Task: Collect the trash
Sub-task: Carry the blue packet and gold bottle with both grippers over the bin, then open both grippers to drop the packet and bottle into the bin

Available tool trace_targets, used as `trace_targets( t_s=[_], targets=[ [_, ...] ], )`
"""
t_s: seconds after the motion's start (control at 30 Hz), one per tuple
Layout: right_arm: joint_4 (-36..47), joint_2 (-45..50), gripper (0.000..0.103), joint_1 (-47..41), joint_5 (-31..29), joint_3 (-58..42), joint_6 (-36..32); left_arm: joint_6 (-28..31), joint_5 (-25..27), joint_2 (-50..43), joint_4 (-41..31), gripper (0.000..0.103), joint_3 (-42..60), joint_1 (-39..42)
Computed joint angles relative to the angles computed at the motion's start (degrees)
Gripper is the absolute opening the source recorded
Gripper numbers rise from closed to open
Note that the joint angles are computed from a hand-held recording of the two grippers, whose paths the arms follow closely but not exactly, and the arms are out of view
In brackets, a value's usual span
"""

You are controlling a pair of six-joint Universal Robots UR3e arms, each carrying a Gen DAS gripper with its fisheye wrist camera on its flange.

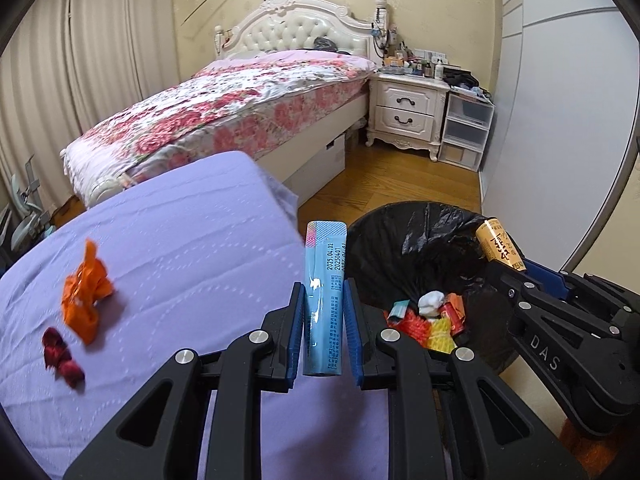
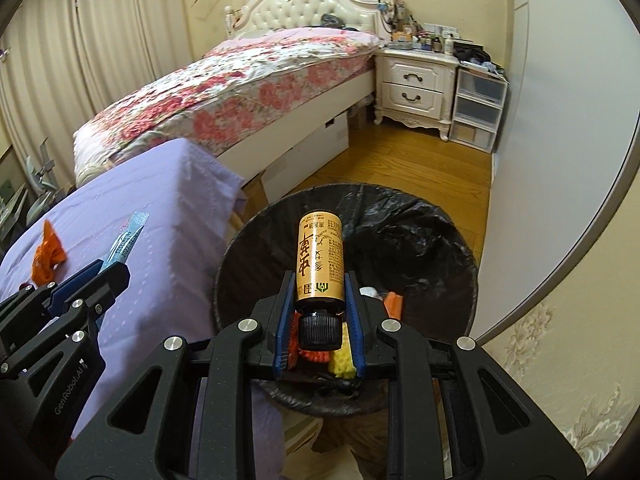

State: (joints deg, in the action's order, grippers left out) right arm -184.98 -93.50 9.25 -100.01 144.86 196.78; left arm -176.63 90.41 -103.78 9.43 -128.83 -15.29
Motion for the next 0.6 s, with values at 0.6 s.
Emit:
trace_targets(
  t_s=[0.6],
  targets=[
    [-3.23,6.49,0.024,-9.81,4.15,-1.92,-0.80,-1.53,3.86,-13.72,-7.29,0.021,18.68,-5.24]
  ],
)
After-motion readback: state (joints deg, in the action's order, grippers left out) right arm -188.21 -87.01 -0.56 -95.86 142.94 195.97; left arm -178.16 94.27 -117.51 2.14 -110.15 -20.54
